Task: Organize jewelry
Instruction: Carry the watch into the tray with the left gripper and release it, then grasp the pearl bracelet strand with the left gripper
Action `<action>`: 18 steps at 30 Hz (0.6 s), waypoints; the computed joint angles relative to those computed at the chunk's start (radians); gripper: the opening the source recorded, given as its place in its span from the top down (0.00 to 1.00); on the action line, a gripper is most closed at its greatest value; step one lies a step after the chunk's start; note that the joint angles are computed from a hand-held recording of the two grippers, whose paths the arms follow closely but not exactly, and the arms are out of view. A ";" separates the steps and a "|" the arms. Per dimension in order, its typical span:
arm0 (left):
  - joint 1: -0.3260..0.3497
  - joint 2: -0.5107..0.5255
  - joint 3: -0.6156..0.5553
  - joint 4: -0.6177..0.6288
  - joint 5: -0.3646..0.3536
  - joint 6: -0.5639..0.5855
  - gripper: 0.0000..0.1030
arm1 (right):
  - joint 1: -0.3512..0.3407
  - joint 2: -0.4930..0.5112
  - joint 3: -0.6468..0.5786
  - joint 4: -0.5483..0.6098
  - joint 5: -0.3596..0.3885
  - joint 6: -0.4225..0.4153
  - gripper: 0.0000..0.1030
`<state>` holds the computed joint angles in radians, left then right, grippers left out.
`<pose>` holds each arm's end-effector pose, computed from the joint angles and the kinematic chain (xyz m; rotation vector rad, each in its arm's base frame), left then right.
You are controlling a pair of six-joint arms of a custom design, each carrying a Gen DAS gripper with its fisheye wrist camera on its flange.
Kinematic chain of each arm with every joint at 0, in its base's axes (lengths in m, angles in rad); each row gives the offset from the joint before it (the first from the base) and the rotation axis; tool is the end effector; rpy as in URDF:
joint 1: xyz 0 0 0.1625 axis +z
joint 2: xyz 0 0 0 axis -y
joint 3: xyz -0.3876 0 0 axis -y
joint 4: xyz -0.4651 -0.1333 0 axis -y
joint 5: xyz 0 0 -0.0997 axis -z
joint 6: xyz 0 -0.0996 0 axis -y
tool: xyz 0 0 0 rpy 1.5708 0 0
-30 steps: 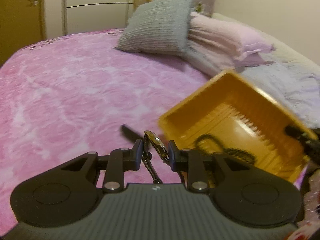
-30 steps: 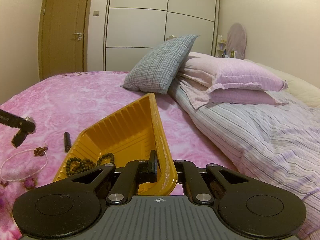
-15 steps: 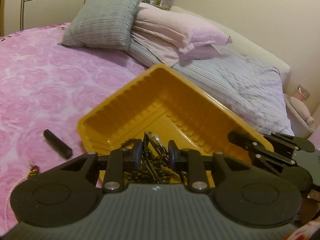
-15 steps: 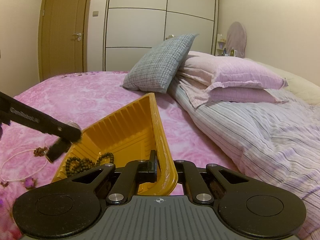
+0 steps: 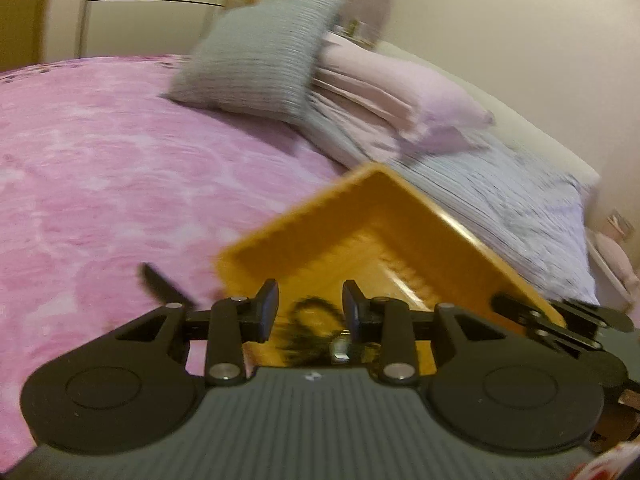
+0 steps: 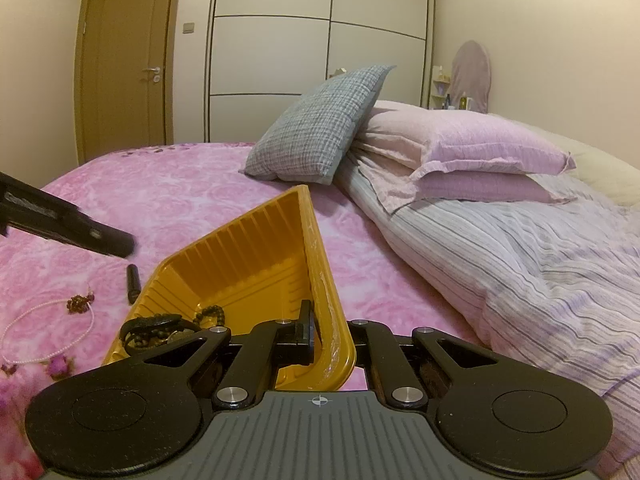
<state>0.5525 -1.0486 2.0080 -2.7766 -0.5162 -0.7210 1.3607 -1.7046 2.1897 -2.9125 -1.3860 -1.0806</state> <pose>-0.3689 -0.4858 0.0942 0.1802 2.3451 -1.2312 0.0442 -0.5197 0.3410 1.1763 -2.2732 1.0753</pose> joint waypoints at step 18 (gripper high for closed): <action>-0.055 -0.382 0.220 0.845 0.110 -0.749 0.70 | 0.002 -0.001 -0.001 0.000 -0.003 -0.005 0.94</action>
